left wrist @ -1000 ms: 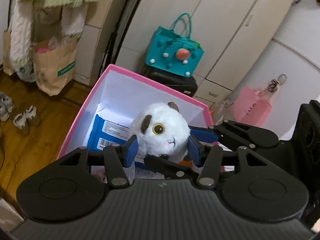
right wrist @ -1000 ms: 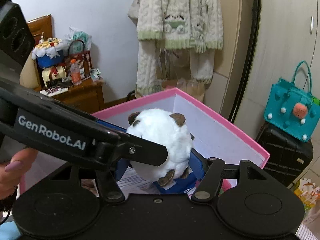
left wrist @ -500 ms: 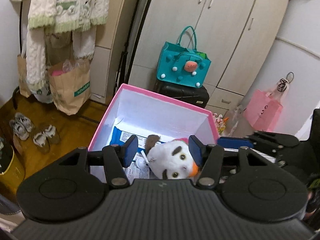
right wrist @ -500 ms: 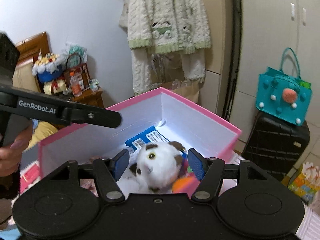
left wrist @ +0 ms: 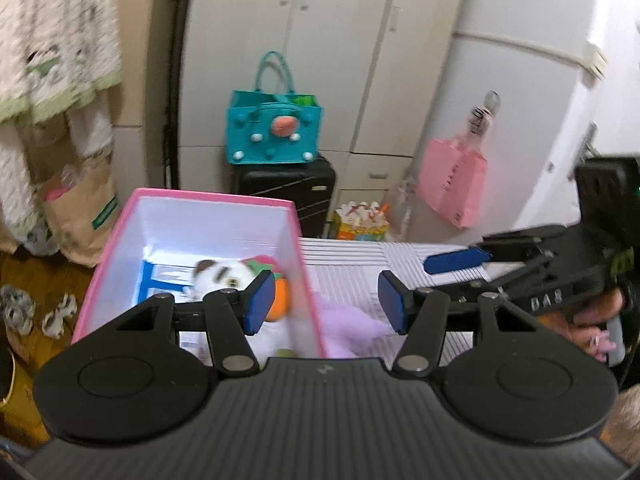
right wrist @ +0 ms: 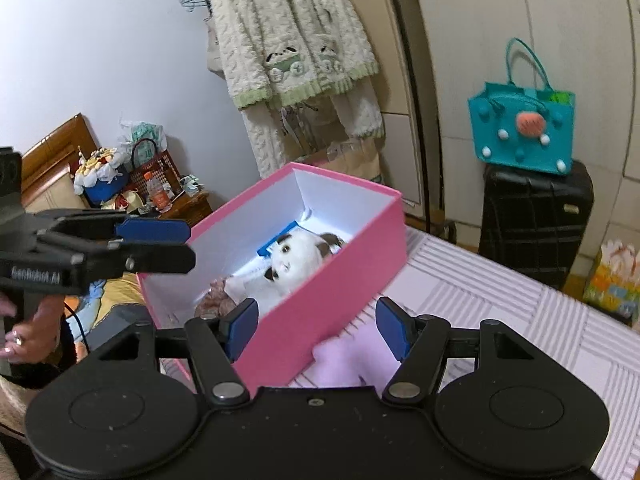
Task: Organize soft objects
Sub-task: 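Grasp the lavender plush with both grippers from opposite sides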
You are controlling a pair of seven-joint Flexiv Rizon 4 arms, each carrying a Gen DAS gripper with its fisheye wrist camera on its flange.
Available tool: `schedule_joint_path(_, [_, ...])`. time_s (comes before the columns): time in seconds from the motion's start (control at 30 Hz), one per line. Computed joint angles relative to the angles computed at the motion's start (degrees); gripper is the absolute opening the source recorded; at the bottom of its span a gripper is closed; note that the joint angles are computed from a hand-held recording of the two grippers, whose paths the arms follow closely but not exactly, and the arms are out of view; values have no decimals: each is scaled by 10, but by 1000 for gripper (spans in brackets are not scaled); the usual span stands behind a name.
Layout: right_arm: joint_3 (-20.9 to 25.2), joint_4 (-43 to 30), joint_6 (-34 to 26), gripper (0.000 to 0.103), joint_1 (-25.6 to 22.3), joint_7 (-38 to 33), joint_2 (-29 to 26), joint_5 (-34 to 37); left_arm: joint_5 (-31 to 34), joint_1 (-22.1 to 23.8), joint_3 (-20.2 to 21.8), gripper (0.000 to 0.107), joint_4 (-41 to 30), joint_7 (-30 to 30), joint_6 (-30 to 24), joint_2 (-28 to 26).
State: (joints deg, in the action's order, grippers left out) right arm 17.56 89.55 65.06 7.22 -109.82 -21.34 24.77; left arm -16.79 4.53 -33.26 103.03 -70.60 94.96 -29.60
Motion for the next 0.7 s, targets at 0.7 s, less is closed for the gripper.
schedule_joint_path(0.7, [-3,-16,-88,70,-74,-173,-15,134,51,-478,513,56,-145,-264,-52,-120])
